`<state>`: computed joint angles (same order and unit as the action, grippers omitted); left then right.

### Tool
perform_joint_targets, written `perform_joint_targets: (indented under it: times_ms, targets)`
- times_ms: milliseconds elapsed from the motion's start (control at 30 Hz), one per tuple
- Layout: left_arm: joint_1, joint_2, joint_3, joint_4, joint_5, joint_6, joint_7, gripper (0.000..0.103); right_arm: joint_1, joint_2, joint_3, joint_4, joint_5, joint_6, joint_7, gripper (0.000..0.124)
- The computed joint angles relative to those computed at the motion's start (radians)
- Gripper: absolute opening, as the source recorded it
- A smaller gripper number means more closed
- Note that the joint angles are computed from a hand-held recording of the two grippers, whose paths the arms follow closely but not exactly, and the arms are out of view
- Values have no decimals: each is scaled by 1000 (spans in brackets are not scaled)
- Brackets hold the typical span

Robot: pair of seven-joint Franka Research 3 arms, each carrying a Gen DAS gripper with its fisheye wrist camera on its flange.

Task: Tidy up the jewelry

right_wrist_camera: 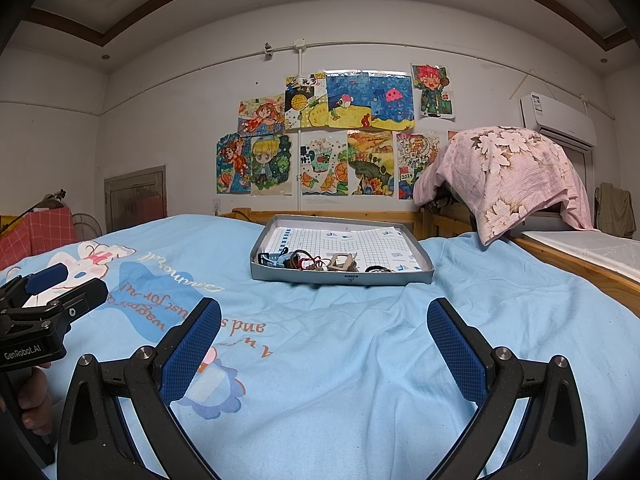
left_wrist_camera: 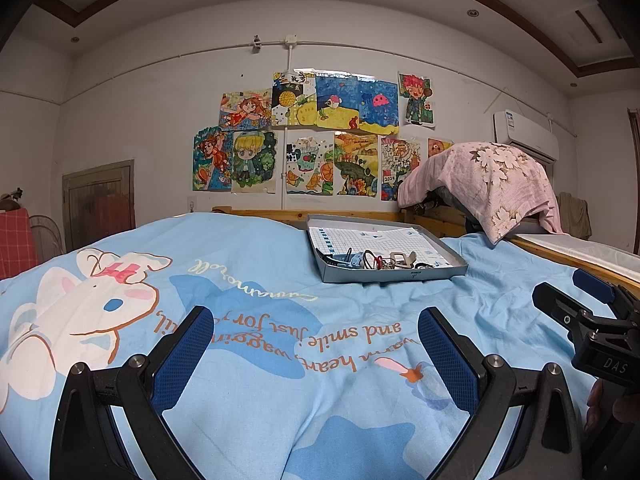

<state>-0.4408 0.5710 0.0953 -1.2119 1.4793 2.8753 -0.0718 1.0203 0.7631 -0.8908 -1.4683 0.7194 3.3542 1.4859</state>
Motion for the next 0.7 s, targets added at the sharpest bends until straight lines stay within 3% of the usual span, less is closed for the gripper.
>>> perform_joint_targets:
  times_ms: [700]
  targets:
    - [0,0,1,0,2,0,3,103,4,1,-7,0,-7,-4,10,101]
